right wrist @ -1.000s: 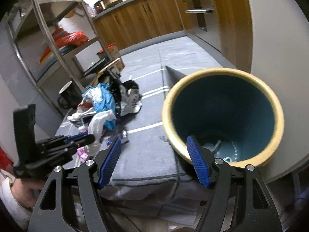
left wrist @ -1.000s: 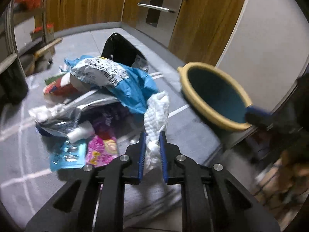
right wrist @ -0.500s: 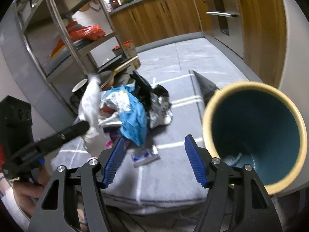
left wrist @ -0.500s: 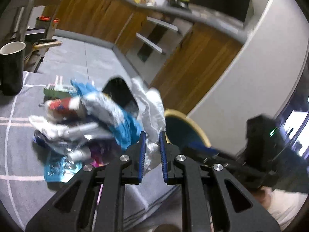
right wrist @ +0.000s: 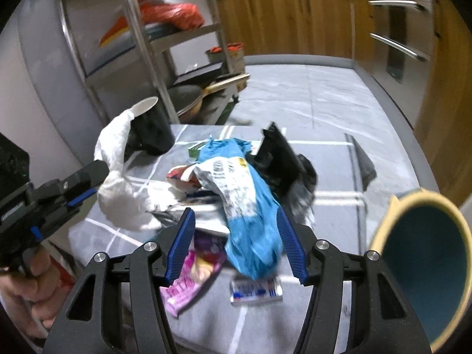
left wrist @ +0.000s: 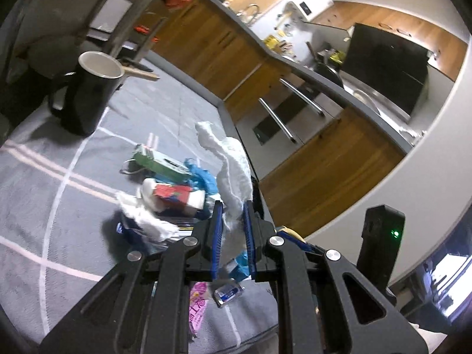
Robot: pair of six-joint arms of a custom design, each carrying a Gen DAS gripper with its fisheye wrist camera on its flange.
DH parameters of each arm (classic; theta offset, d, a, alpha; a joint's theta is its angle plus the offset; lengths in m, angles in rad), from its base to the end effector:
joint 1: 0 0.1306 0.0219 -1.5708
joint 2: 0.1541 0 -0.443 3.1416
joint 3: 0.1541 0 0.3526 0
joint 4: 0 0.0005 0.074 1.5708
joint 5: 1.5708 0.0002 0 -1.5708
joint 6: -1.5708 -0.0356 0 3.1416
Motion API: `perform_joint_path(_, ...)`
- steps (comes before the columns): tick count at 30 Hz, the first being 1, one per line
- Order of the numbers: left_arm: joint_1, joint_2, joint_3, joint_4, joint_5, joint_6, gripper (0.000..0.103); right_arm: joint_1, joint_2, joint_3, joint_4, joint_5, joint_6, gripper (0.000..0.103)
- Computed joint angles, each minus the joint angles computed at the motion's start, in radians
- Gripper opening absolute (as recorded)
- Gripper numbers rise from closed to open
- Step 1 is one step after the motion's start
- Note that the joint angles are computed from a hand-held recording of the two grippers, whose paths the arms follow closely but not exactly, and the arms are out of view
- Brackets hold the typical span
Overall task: Collect trash
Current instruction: 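Grasp the blue printed package with the right gripper, then carry the tissue and package over the bin and open both grippers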
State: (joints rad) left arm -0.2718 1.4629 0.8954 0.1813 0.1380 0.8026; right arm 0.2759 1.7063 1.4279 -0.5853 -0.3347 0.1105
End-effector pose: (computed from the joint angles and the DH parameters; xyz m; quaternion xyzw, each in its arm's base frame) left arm 0.4232 -0.1235 0.3423 -0.1799 0.8088 -0.3342 0.4492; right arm 0.5331 0.1626 0.3763 -0.2342 0.8968 0.1839 0.3273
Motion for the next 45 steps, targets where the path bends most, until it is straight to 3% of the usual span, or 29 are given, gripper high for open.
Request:
perform_joint_path(7, 0.031, 0.002, -0.017, 0.012, 0.006, 0.031, 0.013, 0.050, 0.086, 0.094, -0.093, 0.118, 0.121, 0.058)
perform_joint_path(11, 0.026, 0.005, -0.016, 0.005, -0.003, 0.026, 0.013, 0.055, 0.087, 0.087, -0.087, 0.138, 0.141, 0.031)
perform_joint_path(17, 0.011, 0.009, -0.004, -0.017, -0.029, 0.025, 0.014, 0.041, 0.045, 0.038, -0.040, 0.106, 0.142, 0.024)
perform_joint_path(22, 0.004, 0.004, -0.001, -0.024, -0.045, 0.018, 0.014, 0.013, 0.000, 0.009, -0.002, 0.009, 0.080, 0.023)
perform_joint_path(27, -0.001, 0.006, 0.002, -0.025, -0.051, 0.021, 0.013, -0.052, -0.040, -0.007, 0.033, -0.210, -0.056, 0.023)
perform_joint_path(29, -0.007, 0.006, 0.006, -0.031, -0.055, 0.015, 0.013, -0.071, -0.044, -0.004, 0.025, -0.253, -0.091, 0.023)
perform_joint_path(38, -0.017, 0.014, 0.023, -0.046, -0.055, 0.003, 0.014, -0.133, -0.066, -0.044, 0.016, -0.300, -0.133, 0.023)
perform_joint_path(45, -0.049, 0.031, 0.058, -0.070, -0.037, -0.041, 0.014, -0.248, -0.120, -0.138, 0.051, -0.390, -0.162, 0.023)
